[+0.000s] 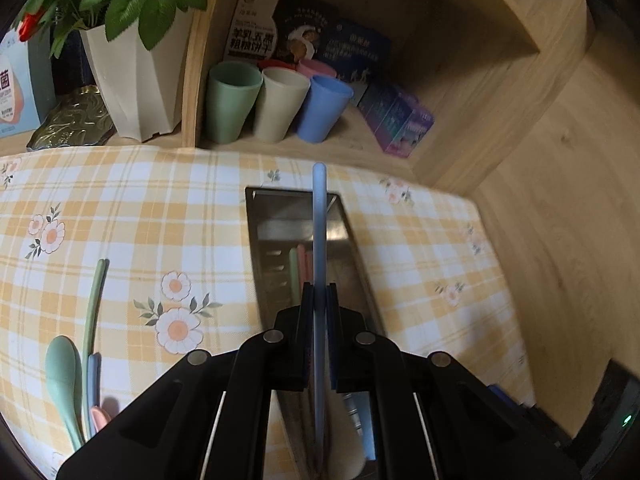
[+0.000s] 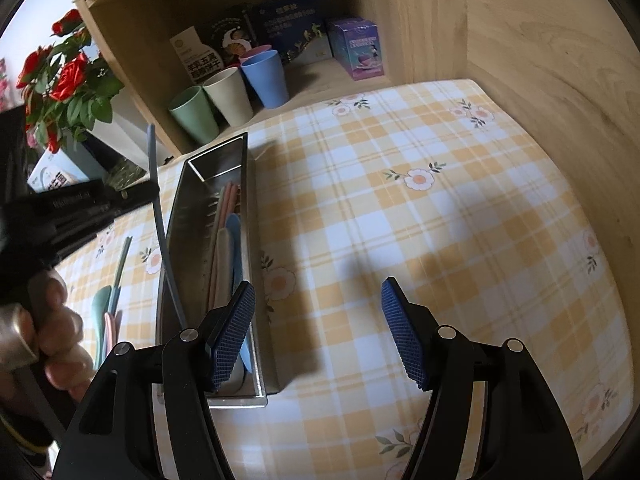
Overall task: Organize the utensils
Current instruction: 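Lower the blue chopstick into the caddy, open the left tool, withdraw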
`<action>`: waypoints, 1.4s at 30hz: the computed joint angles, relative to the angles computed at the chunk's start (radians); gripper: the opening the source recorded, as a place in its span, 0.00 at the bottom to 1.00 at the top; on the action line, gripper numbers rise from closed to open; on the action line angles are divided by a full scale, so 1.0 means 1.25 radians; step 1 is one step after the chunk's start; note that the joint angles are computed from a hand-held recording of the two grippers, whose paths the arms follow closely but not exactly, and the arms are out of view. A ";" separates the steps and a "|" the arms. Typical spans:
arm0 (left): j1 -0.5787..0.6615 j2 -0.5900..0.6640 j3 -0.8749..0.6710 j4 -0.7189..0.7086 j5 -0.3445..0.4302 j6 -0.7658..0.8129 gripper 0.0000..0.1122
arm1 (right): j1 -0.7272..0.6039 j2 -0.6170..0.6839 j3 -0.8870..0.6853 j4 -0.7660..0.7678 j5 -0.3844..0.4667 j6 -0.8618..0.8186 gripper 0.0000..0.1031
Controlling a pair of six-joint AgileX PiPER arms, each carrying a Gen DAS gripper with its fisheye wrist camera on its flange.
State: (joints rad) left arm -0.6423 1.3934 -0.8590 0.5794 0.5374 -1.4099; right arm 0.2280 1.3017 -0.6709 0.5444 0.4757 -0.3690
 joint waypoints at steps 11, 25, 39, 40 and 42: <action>0.004 0.039 -0.011 -0.155 0.006 0.188 0.06 | -0.002 -0.003 0.003 0.007 0.012 0.009 0.62; 0.041 -0.223 0.017 -0.217 0.155 0.427 0.60 | 0.077 -0.092 0.026 0.003 0.026 0.093 0.83; 0.226 -0.679 0.238 -0.291 0.435 0.637 0.80 | 0.385 -0.143 0.045 -0.351 -0.084 0.629 0.85; 0.208 -0.691 0.254 -0.278 0.443 0.607 0.80 | 0.418 -0.143 0.047 -0.410 -0.090 0.706 0.85; 0.141 -0.716 0.297 -0.238 0.462 0.514 0.72 | 0.464 -0.138 0.049 -0.449 -0.095 0.775 0.85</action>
